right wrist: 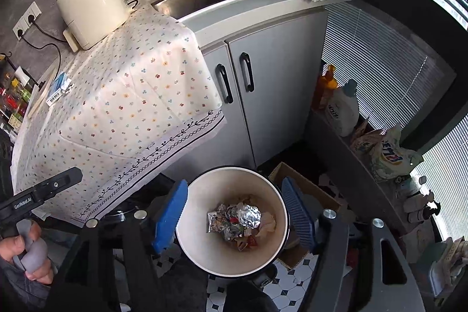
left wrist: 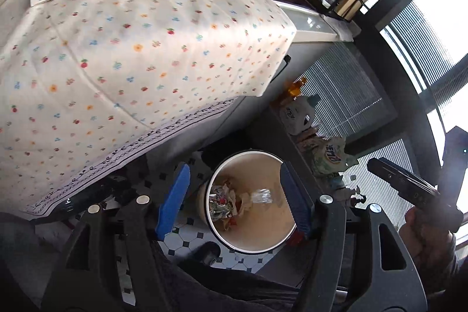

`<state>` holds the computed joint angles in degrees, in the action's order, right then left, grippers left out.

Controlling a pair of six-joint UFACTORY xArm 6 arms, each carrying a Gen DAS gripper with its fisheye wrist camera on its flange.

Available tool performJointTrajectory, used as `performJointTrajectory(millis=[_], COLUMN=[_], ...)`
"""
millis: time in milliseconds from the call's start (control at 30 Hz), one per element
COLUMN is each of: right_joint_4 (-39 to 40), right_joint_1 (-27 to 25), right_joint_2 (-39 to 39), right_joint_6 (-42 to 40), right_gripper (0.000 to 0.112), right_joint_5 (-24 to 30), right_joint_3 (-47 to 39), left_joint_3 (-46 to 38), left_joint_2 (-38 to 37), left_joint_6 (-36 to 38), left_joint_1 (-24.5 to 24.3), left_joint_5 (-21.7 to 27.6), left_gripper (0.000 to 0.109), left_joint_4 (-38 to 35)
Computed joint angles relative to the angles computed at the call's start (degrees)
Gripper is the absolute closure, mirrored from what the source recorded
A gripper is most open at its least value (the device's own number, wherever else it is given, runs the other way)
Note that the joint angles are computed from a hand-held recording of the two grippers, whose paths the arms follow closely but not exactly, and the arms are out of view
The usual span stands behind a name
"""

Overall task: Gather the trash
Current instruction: 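Move both tools back up to the counter, then grasp the blue-white medicine box with the left tool while the right grasps the pill blister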

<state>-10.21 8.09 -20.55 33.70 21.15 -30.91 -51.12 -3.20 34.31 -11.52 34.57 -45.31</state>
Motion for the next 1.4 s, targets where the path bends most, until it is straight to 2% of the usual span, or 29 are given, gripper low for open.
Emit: performJointTrajectory(millis=[200, 367, 633, 933, 1100, 1267, 1400], right_joint_4=[-0.32, -0.18, -0.31, 0.44, 3.23, 5.9, 8.62], right_joint_1=[1.61, 3.4, 7.73, 11.87, 13.92, 15.72, 16.95], right_joint_2=[4.83, 9.06, 19.64, 34.07, 42.51, 52.48, 61.48], right_joint_6=[-0.38, -0.78, -0.98, -2.32, -4.76, -7.28, -8.32], right_gripper=[0.039, 0.037, 0.032, 0.018, 0.021, 0.032, 0.037], right_joint_5=[-0.37, -0.47, 0.26, 3.05, 6.42, 11.22, 15.26], right_joint_3=[-6.08, -11.6, -25.57, -45.04, -56.82, -70.88, -83.72], left_joint_3=[-0.87, -3.43, -11.39, -24.77, -33.34, -44.6, -55.06], left_joint_2=[-0.98, -0.4, 3.91, 14.21, 21.28, 29.61, 36.77], left_joint_6=[1.08, 2.46, 3.53, 2.64, 1.82, 1.19, 0.33], left_joint_1=[4.22, 7.6, 13.55, 19.27, 20.96, 22.76, 23.75], left_joint_5=[-1.37, -1.42, -1.24, 1.2, 2.23, 6.84, 11.04], left_gripper=[0.024, 0.02, 0.017, 0.017, 0.017, 0.017, 0.017], left_joint_4=[-1.28, -2.5, -2.83, -2.08, -1.38, 0.03, 2.45])
